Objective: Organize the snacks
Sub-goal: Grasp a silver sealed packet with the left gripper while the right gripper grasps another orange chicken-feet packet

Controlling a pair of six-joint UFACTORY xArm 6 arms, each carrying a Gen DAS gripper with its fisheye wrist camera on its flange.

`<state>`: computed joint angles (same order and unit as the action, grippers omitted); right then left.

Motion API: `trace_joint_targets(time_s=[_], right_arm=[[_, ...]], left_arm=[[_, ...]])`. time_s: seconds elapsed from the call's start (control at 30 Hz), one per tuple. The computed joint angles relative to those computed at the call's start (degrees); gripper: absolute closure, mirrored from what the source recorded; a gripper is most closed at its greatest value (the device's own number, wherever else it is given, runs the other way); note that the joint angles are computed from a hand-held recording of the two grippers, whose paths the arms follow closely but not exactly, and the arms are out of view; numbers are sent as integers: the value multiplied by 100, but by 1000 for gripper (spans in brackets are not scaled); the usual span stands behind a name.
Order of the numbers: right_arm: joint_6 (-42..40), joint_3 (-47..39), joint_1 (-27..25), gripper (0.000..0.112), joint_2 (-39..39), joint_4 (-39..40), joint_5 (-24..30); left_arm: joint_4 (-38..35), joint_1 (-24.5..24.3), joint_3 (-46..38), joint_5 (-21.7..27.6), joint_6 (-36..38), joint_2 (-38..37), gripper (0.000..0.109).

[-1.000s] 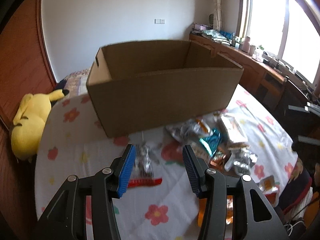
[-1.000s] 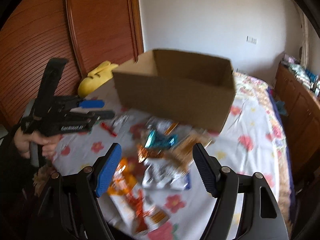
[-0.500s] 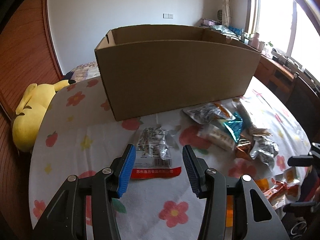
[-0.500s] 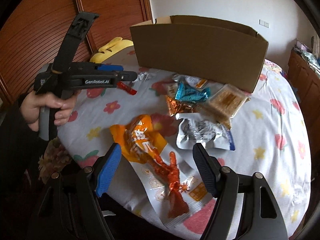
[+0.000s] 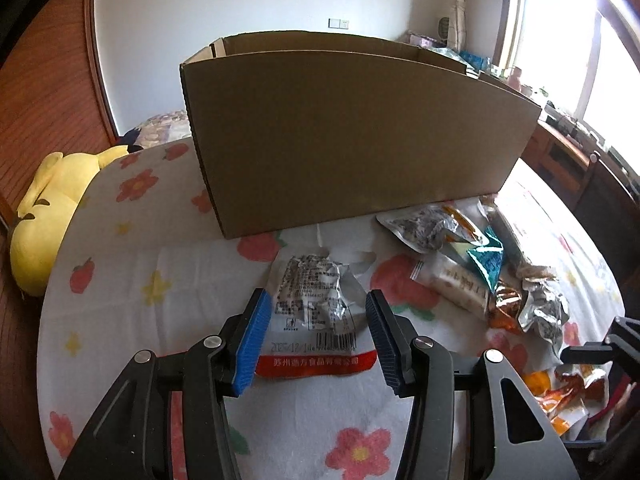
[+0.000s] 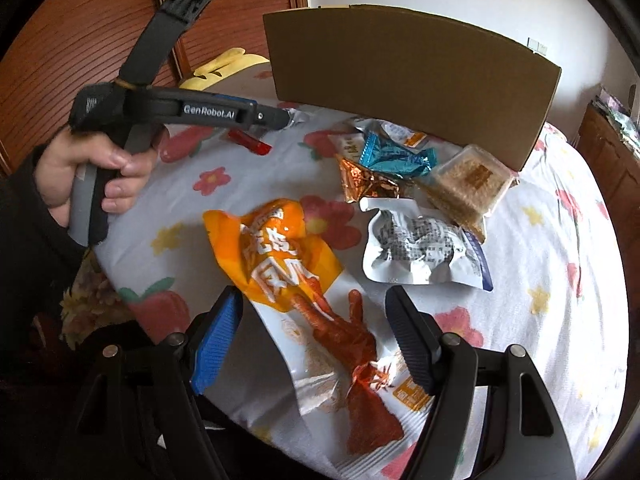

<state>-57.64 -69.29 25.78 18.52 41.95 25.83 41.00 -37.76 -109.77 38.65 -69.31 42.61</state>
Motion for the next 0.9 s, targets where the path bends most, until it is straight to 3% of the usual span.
trace_joint_targets(time_s=[0.1, 0.23, 0.43, 0.63, 0.7, 0.9], right_arm=[[-103, 34, 37, 38, 34, 116, -175], [-200, 98, 70, 38, 9, 222, -308], [-291, 208, 75, 42, -72, 279, -426], [-355, 397, 33, 56, -215, 383, -604], [-338, 405, 10, 62, -229, 362, -619], [-486, 472, -10, 65, -286, 566, -645]], left_arm=[[-178, 47, -122, 1, 127, 85, 48], [-626, 115, -306, -23, 440, 235, 46], [-670, 112, -353, -88, 549, 304, 44], [-569, -43, -944, 550, 848, 623, 44], [-524, -58, -868, 532, 797, 577, 44], [-462, -130, -489, 485, 766, 325, 46]])
